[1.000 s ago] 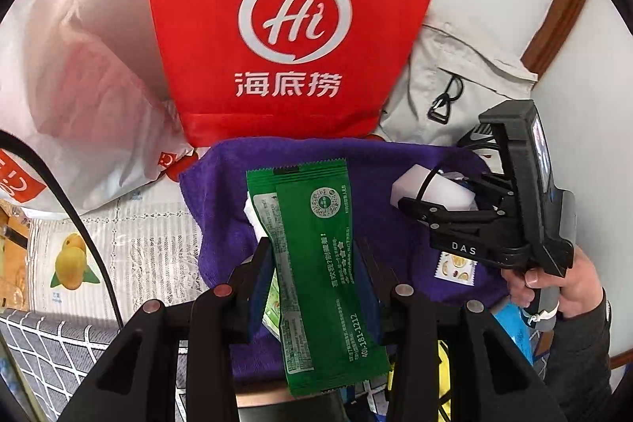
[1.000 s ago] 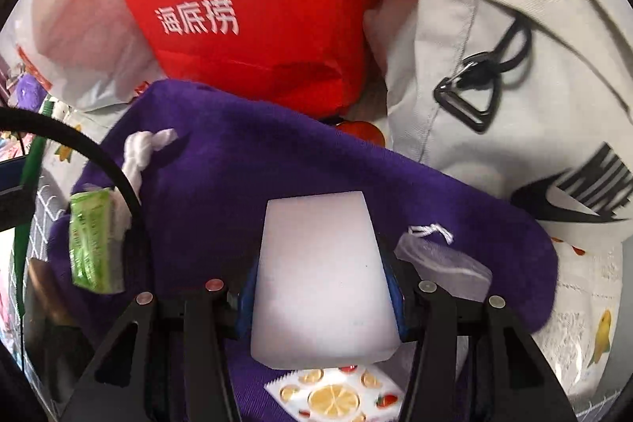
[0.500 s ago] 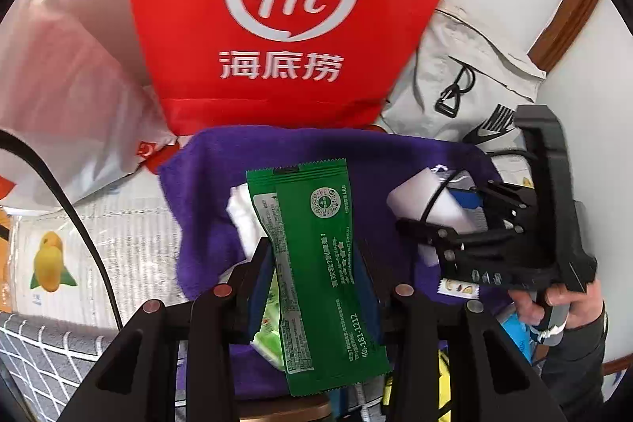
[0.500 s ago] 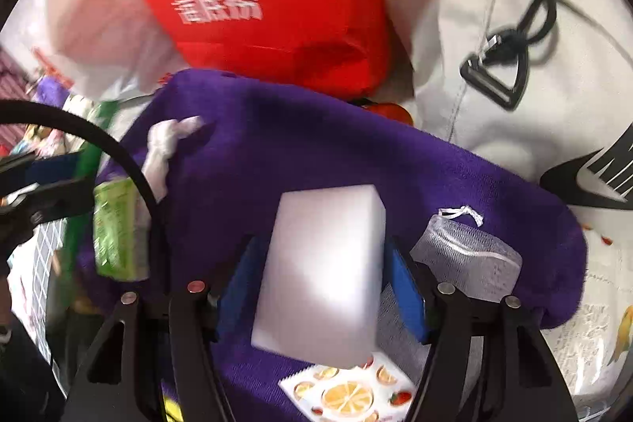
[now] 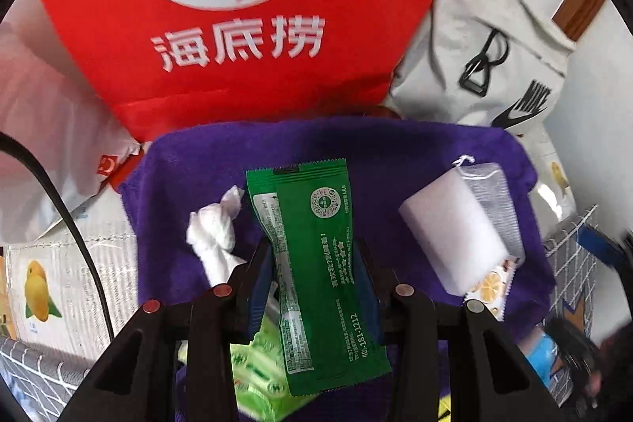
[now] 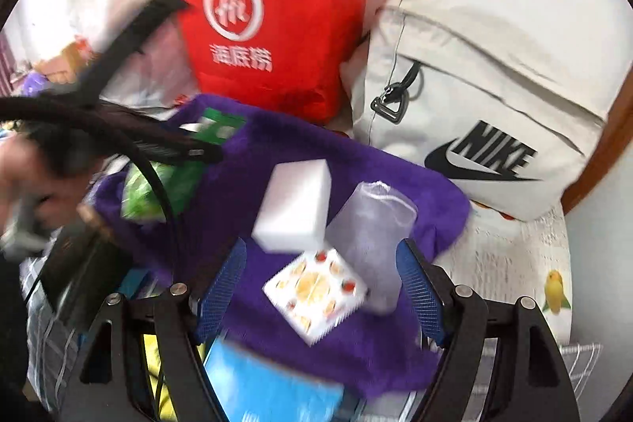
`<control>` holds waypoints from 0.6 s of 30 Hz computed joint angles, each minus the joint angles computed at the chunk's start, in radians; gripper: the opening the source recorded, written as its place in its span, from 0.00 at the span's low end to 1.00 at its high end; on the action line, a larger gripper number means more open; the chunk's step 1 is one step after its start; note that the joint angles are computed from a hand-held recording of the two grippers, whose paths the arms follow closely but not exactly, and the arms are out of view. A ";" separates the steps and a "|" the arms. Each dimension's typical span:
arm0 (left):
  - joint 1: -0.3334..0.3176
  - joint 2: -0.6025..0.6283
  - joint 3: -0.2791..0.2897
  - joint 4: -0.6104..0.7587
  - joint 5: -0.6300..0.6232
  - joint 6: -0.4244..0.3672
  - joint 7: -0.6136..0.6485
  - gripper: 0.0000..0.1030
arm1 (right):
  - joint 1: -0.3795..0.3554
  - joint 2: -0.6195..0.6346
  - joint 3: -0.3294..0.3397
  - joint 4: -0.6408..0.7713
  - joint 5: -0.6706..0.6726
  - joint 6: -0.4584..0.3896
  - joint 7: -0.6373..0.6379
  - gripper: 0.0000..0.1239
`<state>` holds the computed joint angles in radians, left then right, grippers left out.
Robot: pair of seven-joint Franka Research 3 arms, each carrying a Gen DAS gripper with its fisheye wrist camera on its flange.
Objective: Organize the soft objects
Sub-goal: 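Open the left tool to drop the green sachet onto the towel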
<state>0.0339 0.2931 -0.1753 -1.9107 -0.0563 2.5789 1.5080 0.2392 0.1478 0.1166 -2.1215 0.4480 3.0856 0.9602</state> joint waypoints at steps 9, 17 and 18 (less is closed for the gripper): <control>-0.024 0.069 0.006 0.067 0.062 -0.054 -0.056 0.38 | -0.034 -0.078 0.101 -0.093 0.492 0.037 -0.391 0.64; -0.021 0.063 0.005 0.063 0.077 -0.063 -0.061 0.58 | 0.051 -0.123 0.051 -0.132 0.797 -0.011 -0.596 0.64; -0.017 0.057 0.001 0.056 0.070 -0.056 -0.057 0.59 | 0.063 -0.128 0.041 -0.139 0.797 -0.015 -0.588 0.64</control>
